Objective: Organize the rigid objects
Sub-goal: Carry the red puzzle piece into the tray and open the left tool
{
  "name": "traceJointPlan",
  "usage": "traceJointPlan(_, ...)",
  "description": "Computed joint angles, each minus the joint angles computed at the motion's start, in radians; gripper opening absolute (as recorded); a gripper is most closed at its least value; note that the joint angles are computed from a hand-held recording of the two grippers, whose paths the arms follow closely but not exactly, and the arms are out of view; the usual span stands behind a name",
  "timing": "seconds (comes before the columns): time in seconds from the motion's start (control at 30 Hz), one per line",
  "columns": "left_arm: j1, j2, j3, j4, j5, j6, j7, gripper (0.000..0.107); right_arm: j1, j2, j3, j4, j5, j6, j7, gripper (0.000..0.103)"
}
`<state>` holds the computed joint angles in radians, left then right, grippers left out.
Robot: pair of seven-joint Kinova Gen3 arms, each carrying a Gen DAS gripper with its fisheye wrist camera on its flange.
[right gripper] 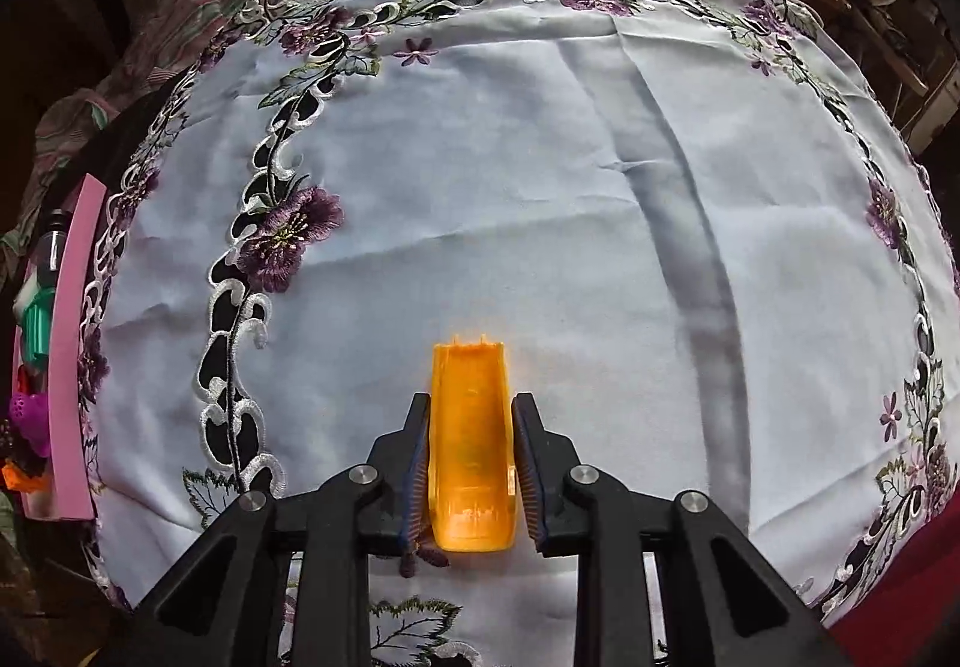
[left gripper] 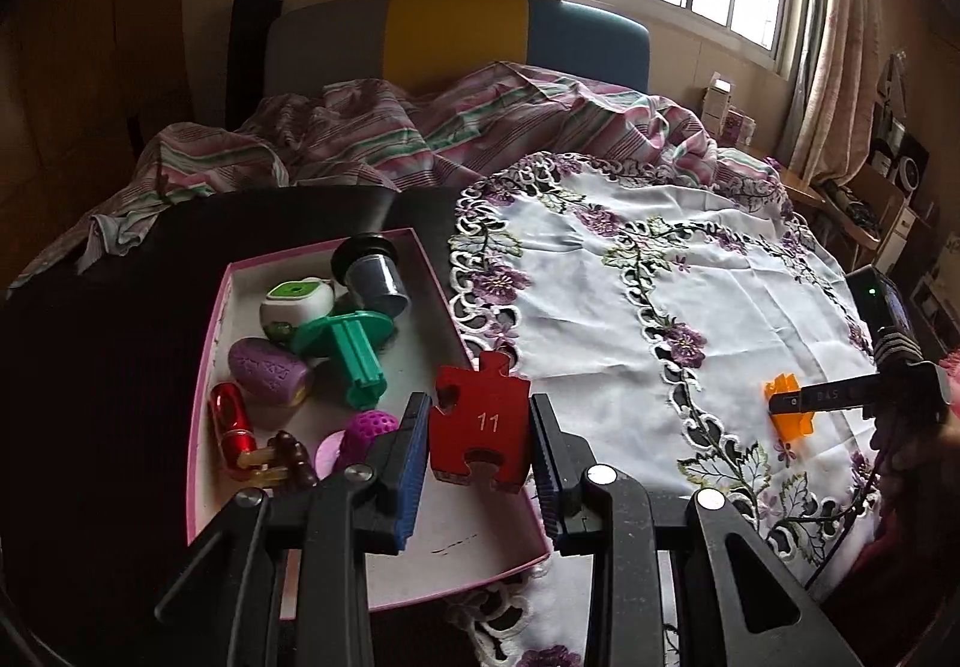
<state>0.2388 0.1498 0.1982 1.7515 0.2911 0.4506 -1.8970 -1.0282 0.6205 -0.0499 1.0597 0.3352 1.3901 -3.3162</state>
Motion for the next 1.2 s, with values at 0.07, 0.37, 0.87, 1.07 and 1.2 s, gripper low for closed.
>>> traceJointPlan(0.07,0.006,-0.005,-0.014,0.005,-0.023,-0.002,0.028,0.032,0.0,-0.005,0.0,0.008,0.0,-0.006,-0.008,0.026)
traceJointPlan(0.37,0.008,-0.01,-0.039,0.006,-0.101,0.008,0.118,0.032,-0.004,0.032,0.002,-0.061,-0.011,0.065,0.047,0.026)
traceJointPlan(0.87,-0.019,0.002,-0.042,0.004,-0.12,0.021,0.141,0.032,-0.009,0.033,0.008,-0.07,-0.015,0.095,0.072,0.026)
traceJointPlan(1.07,-0.02,0.006,-0.048,0.008,-0.13,0.021,0.154,0.032,-0.012,0.042,0.007,-0.092,-0.009,0.132,0.094,0.026)
traceJointPlan(1.2,-0.061,0.004,-0.041,0.009,-0.073,0.023,0.109,0.032,-0.014,0.039,0.009,-0.089,-0.006,0.14,0.101,0.026)
